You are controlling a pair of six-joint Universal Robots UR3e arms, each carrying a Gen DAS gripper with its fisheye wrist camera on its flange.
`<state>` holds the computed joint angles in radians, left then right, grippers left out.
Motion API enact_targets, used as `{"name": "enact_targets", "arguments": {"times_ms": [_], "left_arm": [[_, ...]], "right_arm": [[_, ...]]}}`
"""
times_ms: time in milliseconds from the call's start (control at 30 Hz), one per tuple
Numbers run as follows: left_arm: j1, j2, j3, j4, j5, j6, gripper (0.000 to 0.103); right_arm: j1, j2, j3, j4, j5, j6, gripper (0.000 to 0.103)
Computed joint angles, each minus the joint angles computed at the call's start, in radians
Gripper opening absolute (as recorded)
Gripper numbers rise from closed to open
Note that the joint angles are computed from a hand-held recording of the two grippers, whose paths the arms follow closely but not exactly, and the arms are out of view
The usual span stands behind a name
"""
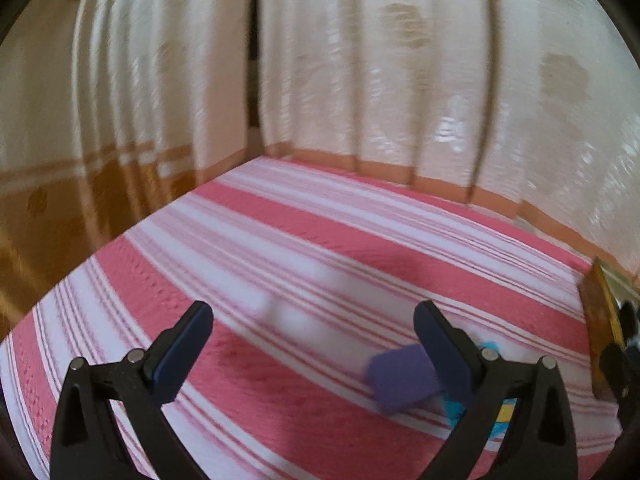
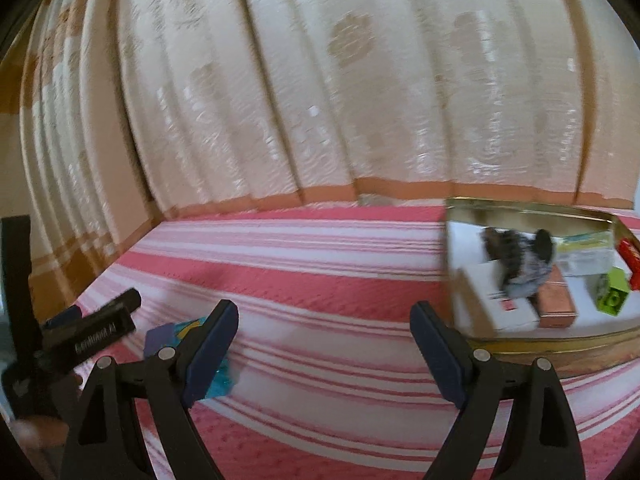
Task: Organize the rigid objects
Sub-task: 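Withdraw both tools from the tin toward the blue and purple blocks, then grasp the purple block with the left tool while the right tool grasps the blue block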
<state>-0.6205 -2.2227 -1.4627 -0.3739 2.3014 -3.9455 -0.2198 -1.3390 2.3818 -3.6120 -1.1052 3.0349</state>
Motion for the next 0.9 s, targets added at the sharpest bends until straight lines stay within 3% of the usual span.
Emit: {"name": "enact_targets", "arguments": {"times_ms": [133, 433, 533, 600, 900], "left_arm": [[0.043, 0.049, -0.083, 0.013, -0.040, -0.043, 0.101], [0.041, 0.034, -0.051, -0.030, -0.037, -0.040, 0.101], [0.039, 0.033, -0.044, -0.040, -0.033, -0.035, 0.101], [0.040, 0.034, -0.042, -0.044, -0.033, -0.032, 0.101], [0.037, 0.032, -0.029, -0.058, -0.031, -0.030, 0.101]], "right_arm": [[0.067, 0.024, -0.052, 0.071, -0.011, -0.025, 0.089], [0.202, 0.057, -0.159, 0.234, -0.047, -0.132, 0.089], [0.246, 0.072, -0.215, 0.321, -0.100, -0.160, 0.076], [0.253, 0.086, -0.254, 0.392, -0.098, -0.168, 0.074], [0.241, 0.081, -0.252, 0.398, -0.055, -0.175, 0.073]]}}
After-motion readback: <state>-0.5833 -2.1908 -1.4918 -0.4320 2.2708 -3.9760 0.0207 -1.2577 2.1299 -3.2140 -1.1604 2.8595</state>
